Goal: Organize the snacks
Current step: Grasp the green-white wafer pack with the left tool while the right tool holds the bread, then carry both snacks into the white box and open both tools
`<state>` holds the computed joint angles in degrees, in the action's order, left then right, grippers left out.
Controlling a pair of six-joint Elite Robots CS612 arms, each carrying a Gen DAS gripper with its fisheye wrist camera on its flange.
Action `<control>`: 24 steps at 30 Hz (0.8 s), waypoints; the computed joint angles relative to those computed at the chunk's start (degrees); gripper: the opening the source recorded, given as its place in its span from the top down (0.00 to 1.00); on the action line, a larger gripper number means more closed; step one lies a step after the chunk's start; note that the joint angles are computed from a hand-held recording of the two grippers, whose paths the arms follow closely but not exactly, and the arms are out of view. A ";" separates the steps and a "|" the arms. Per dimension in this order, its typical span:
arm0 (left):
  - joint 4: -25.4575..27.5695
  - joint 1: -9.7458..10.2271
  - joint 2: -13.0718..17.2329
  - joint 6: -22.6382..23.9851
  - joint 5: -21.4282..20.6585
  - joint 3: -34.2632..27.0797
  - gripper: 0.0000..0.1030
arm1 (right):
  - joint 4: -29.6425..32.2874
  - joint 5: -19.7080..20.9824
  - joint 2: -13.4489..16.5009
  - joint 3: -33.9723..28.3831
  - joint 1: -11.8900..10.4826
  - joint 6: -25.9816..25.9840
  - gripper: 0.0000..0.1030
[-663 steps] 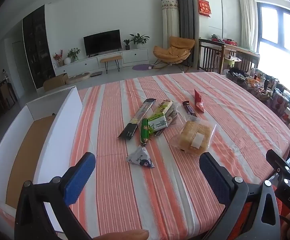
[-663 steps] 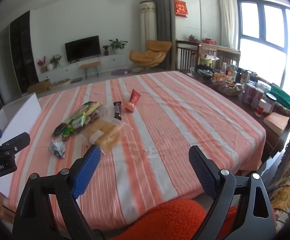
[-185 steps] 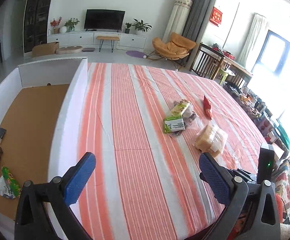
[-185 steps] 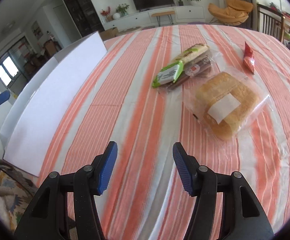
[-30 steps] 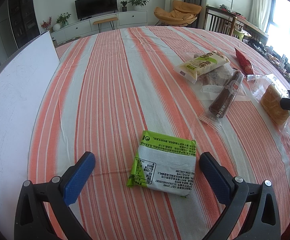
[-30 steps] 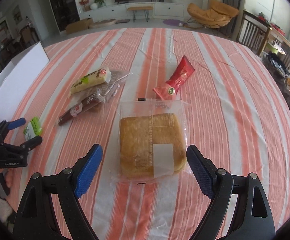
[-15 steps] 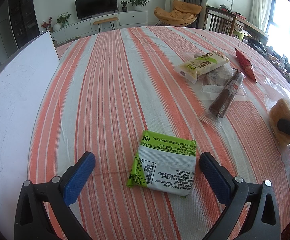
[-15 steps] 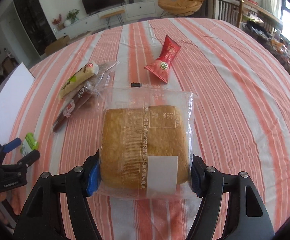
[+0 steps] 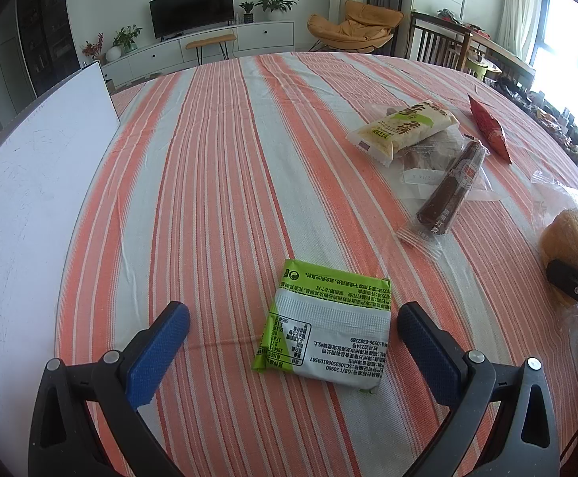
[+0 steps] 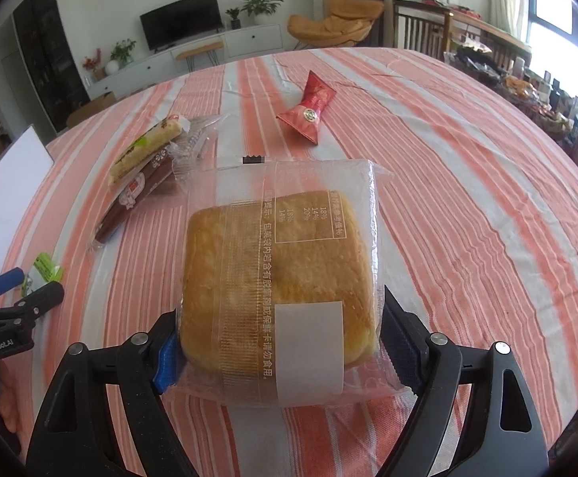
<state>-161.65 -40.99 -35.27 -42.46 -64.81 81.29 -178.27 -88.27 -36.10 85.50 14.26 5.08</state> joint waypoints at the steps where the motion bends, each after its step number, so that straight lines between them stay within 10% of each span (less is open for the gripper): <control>1: 0.00 0.00 0.00 0.00 0.00 0.00 0.00 | 0.21 -0.53 0.05 -0.12 0.15 -0.33 0.16; 8: 1.78 0.42 -0.69 2.03 -3.38 -0.03 0.05 | 0.54 -1.47 0.03 -0.11 0.42 -1.22 0.15; 11: -0.73 -0.04 -1.13 3.63 -2.35 0.88 0.51 | 0.36 -1.06 -0.04 0.05 0.29 -0.89 0.15; 24: -11.70 -1.99 -5.14 -1.23 -3.75 8.16 0.52 | -9.53 8.18 -1.17 3.70 -2.34 6.21 0.29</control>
<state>-173.35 -42.99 -40.41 -43.69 -68.56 89.45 -187.80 -80.09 -37.27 89.19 11.92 11.29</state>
